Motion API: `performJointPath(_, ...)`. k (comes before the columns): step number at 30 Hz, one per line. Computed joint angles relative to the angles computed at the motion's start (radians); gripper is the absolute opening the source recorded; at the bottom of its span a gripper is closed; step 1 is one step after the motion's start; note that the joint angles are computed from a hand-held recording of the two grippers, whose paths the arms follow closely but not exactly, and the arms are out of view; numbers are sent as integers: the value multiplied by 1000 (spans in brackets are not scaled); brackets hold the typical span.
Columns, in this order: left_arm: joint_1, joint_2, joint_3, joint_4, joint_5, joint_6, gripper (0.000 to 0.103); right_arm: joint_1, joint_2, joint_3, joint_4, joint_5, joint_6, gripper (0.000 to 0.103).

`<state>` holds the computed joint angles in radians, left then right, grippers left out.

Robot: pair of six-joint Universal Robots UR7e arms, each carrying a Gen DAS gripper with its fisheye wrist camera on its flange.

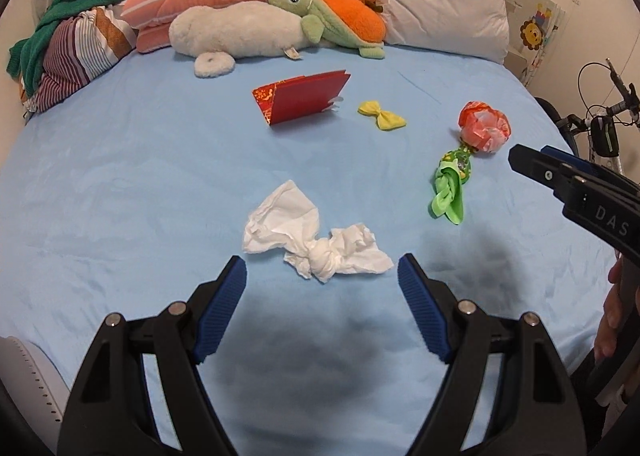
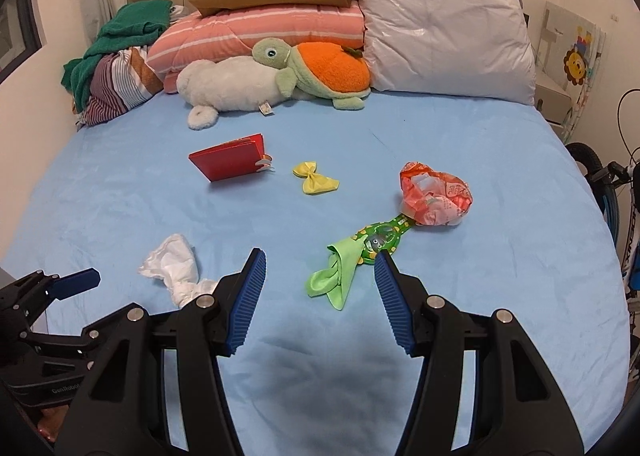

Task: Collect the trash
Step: 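Move both tools back over the bed toward the white tissue and green cloth, then close the left tool on the white tissue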

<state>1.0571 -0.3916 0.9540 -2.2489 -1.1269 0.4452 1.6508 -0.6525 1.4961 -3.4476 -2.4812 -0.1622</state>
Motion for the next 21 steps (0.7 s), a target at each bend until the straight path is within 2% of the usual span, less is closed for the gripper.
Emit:
performJointPath(7, 17, 106, -114, 51, 39, 19, 78, -54, 37, -56, 76, 29, 47, 55)
performJointPath(17, 41, 202, -247, 135, 69, 29, 78, -104, 67, -95, 182, 45, 110, 54)
performJointPath(18, 43, 209, -255, 141, 69, 29, 78, -108, 70, -99, 193, 48, 113, 52)
performJointPath(20, 43, 217, -254, 128, 85, 41, 77, -115, 72, -103, 224, 58, 121, 40)
performJointPath(21, 42, 214, -239, 103, 90, 56, 76, -118, 72, -104, 241, 65, 125, 29)
